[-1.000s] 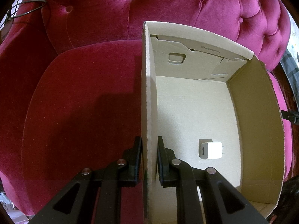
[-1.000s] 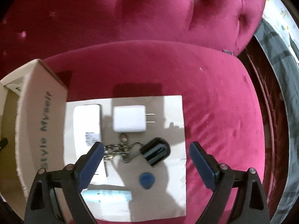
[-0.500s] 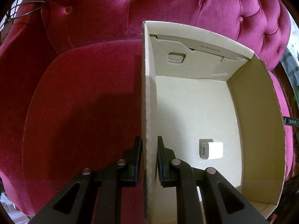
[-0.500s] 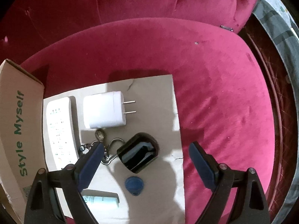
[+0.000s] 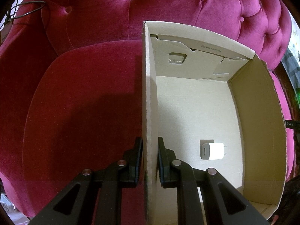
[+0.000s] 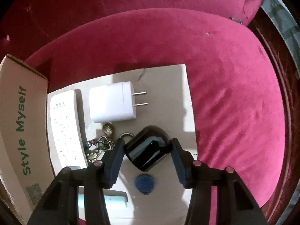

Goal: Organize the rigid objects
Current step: 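Close the right gripper on the black cylindrical cap and lift it, then carry the black cap into the box and open the right gripper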

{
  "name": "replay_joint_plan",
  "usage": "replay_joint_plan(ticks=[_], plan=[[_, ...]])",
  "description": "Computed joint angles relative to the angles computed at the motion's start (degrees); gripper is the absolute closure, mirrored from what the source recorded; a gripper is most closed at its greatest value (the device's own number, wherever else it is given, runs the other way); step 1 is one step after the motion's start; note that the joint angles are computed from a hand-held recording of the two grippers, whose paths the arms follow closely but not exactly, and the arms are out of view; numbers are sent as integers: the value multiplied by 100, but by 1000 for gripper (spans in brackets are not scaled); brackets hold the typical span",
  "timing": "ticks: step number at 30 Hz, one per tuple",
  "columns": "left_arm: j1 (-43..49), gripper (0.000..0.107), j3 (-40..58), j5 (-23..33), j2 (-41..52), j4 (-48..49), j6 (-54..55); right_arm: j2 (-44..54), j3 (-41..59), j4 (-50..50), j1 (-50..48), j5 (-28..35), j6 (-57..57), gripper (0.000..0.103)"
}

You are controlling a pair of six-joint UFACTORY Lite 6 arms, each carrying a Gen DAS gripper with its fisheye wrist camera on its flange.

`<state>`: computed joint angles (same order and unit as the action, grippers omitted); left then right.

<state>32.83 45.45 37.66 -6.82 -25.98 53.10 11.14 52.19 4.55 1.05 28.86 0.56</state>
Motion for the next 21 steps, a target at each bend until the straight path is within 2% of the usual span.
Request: replay_joint_plan(ticks=[6, 9, 21], plan=[[-74, 91, -43, -32, -50, 46, -98, -262, -109, -154, 149, 118, 291, 50], [-78, 91, -48, -33, -52, 44, -103, -638, -139, -416, 491, 444, 822, 50], [-94, 91, -68, -37, -78, 47, -114, -1100, 339, -931, 1107, 1370, 1646, 50]])
